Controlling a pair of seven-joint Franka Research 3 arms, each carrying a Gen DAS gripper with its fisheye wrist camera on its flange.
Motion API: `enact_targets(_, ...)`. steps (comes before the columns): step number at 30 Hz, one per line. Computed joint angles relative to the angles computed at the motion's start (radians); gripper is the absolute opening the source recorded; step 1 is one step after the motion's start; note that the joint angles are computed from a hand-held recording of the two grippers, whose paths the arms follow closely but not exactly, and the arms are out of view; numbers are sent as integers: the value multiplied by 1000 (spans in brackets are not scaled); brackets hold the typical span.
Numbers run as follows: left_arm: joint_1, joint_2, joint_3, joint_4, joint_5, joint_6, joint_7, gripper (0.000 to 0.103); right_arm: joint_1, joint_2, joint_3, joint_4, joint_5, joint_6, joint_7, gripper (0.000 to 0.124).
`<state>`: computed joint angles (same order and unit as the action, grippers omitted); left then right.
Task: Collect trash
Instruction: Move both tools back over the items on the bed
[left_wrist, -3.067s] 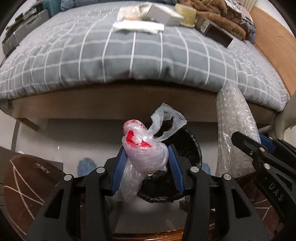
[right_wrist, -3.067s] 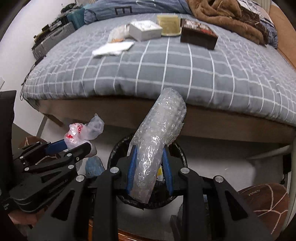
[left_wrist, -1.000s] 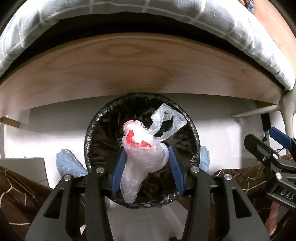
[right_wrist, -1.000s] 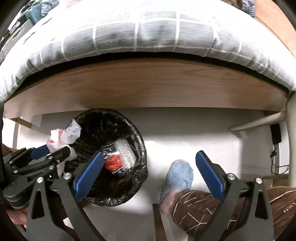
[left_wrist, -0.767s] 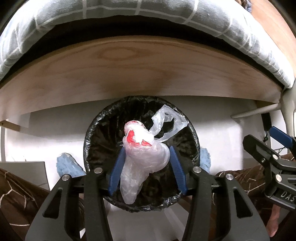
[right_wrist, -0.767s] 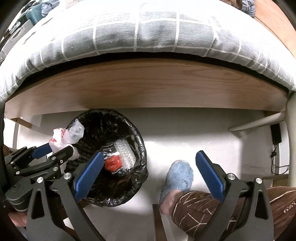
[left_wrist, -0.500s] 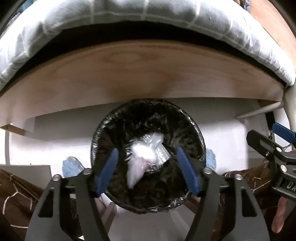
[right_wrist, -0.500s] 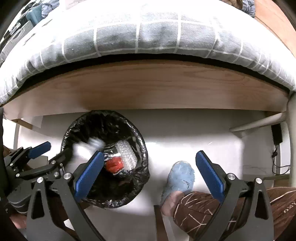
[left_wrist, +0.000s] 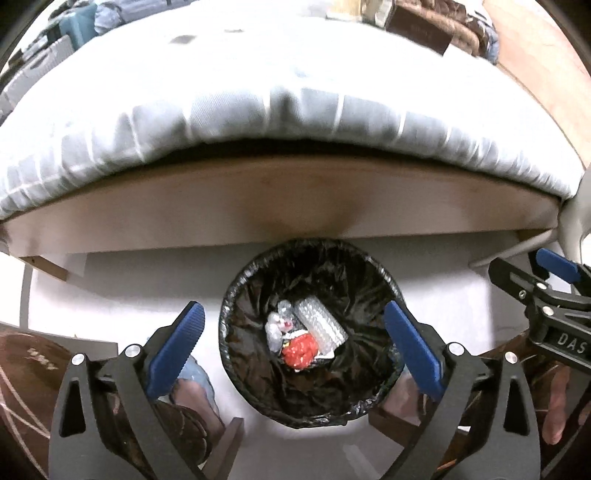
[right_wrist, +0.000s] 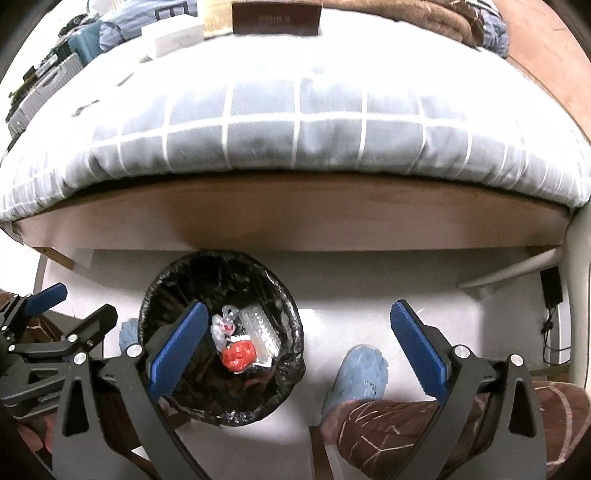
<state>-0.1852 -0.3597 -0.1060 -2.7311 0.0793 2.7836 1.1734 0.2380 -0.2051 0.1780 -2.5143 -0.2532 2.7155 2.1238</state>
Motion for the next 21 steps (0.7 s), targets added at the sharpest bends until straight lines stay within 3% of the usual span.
enact_targets(7,14,-105,11,-4,23,-34,1,97,-5,-44,8,19,5,-3,-4,95)
enact_targets(21,43,-181,40,70,7,-112,2,97,-36,-82,42,134,-41,-34,12,95)
